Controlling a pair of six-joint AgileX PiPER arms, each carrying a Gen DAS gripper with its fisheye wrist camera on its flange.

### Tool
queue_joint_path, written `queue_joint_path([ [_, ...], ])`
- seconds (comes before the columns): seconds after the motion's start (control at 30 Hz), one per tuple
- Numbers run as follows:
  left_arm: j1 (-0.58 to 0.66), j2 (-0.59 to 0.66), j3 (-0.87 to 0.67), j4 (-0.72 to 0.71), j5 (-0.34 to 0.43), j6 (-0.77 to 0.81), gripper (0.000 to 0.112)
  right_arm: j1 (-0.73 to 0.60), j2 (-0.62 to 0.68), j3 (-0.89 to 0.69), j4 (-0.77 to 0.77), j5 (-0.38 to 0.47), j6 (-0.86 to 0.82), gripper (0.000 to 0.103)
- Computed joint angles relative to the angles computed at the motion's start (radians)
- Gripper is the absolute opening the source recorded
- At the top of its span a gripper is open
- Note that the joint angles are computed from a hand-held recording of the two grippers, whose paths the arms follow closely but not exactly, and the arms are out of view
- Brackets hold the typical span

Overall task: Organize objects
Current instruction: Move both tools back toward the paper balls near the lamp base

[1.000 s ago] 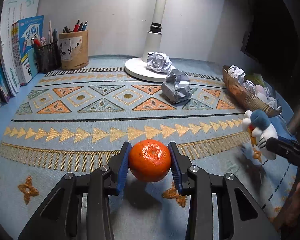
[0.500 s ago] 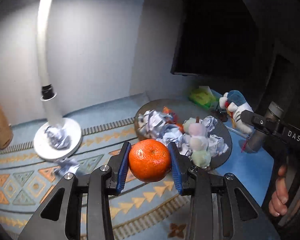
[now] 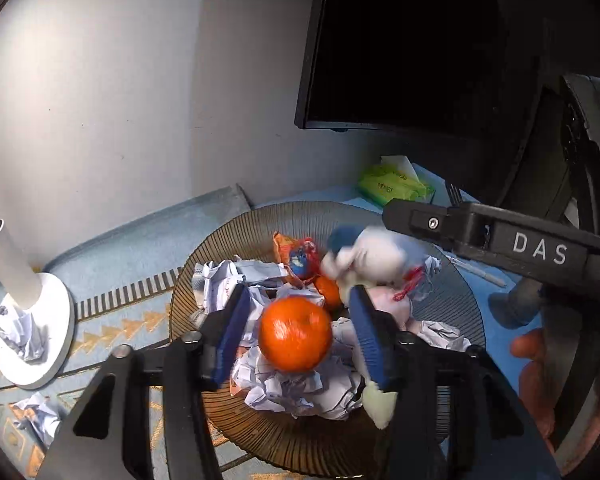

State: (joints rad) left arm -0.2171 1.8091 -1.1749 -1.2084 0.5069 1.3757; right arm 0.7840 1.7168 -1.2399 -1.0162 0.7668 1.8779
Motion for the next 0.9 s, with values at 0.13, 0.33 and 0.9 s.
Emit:
queue_joint_path([
  [0.13, 0.047, -0.046, 0.037, 0.010, 0.061, 0.035, 0.058, 0.043, -0.030, 0.045, -0.020, 0.023, 0.059, 0.062],
  [0.33, 0.246, -0.211, 0.189, -0.026, 0.206, 0.149, 0.058, 0.187, -0.074, 0.059, -0.038, 0.111, 0.124, 0.062],
  [0.9, 1.007, -0.163, 0.416, -0.128, 0.308, 0.642, 0.084, 0.433, 0.495, -0.548, 0.085, 0.166, -0.132, 0.062],
])
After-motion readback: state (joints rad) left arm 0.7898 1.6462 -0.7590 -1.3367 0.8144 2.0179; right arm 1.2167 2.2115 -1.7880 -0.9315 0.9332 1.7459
